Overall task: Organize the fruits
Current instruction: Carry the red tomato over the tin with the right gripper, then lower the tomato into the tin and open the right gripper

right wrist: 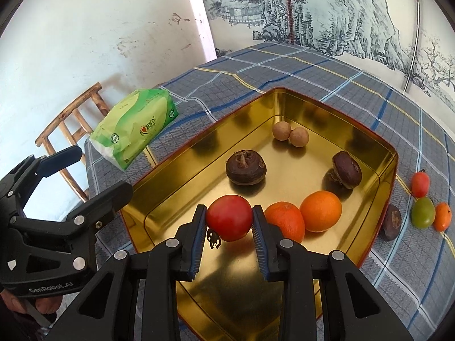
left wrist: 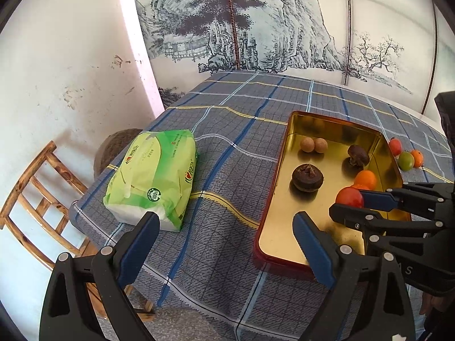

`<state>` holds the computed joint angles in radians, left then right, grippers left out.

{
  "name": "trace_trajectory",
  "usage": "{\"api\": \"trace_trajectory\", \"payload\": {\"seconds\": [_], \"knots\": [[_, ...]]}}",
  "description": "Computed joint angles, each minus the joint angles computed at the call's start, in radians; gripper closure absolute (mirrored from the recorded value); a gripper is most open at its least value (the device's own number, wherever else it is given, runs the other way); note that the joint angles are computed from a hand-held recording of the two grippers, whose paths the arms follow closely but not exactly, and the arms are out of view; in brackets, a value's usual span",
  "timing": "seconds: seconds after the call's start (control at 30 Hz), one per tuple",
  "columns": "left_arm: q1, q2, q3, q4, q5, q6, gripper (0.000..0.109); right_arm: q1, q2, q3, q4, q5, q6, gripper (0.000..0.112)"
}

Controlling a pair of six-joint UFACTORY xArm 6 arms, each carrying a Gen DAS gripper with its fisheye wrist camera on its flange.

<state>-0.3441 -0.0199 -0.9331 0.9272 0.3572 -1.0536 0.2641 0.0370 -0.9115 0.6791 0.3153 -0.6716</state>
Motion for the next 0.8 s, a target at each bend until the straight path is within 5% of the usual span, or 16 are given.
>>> {"api": "trace_trajectory", "payload": {"seconds": [0.4,0.8], "knots": [[-0.002,0.009,0.003,-0.008,0.008,0.021,0.013,-0.004,0.02,-0.028,0.039,0.012,0.0,0.079],[-0.015,0.015,-0.008,0.003,0.03,0.019,0.012,-0.047,-0.061,0.006,0.255,0.012,-0.144,0.079]]}}
